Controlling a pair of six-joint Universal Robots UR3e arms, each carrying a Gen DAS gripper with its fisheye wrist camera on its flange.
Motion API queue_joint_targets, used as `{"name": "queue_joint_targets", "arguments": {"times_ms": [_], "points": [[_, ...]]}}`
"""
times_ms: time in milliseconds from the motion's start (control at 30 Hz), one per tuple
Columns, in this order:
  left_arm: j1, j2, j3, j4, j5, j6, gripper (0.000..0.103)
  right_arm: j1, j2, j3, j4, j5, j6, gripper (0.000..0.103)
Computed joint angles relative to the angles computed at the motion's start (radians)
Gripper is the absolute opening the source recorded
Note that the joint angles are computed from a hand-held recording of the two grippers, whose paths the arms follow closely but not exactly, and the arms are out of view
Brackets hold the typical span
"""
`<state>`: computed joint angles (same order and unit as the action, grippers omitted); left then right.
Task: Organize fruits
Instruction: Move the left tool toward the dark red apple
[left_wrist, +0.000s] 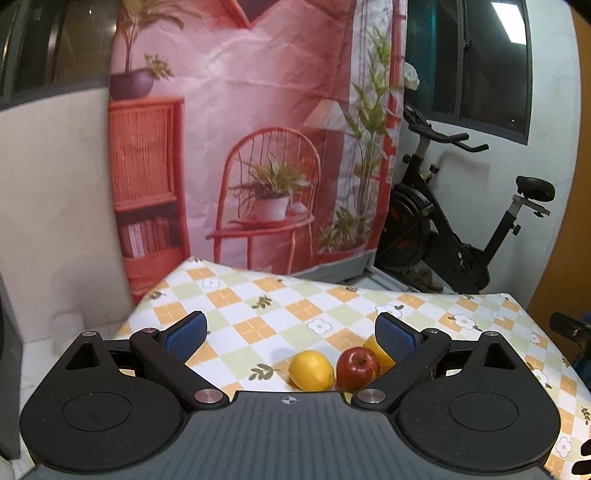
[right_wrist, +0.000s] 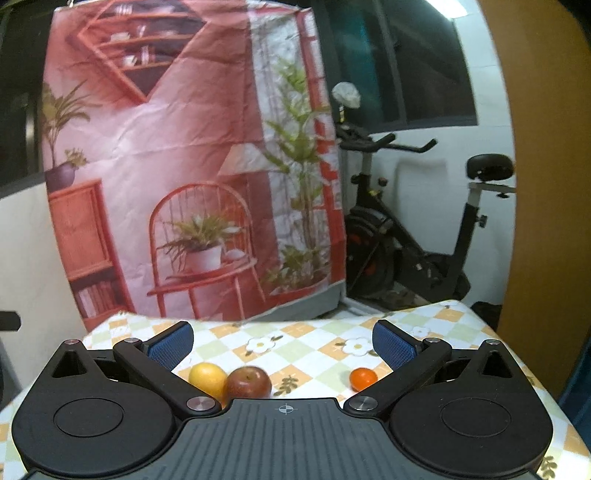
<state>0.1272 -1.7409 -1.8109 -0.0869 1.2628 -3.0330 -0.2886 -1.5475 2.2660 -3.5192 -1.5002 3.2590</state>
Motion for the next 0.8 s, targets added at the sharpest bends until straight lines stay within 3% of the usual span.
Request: {"name": "queue_joint_targets", "arguments": {"times_ms": [100, 300, 400, 733, 800], "points": [[-0.003, -0.039, 0.046, -0.038, 0.003, 0.001, 0.099, -0.033, 0.013, -0.032, 0.061, 0.081, -0.033, 0.103], [-0.057, -0.118, 0.133, -0.051, 0.117, 0.039, 0.099, 0.009, 0.100, -0.136, 0.120, 0.022, -0.094, 0.103], [-0.074, -0.150, 0.179, -0.065, 0.157, 0.053, 0.099, -0.008, 0.117, -0.149, 0.147, 0.046, -0.100, 0.103], [-0.101, -0.246, 0.338, -0.147, 0.165, 0.070, 0.099, -0.057, 0.185, -0.217, 0.223, 0.119, -0.172, 0.103], [-0.115, -0.276, 0.383, -0.172, 0.170, 0.069, 0.094, -0.061, 0.211, -0.238, 0.228, 0.127, -0.184, 0.103]]}}
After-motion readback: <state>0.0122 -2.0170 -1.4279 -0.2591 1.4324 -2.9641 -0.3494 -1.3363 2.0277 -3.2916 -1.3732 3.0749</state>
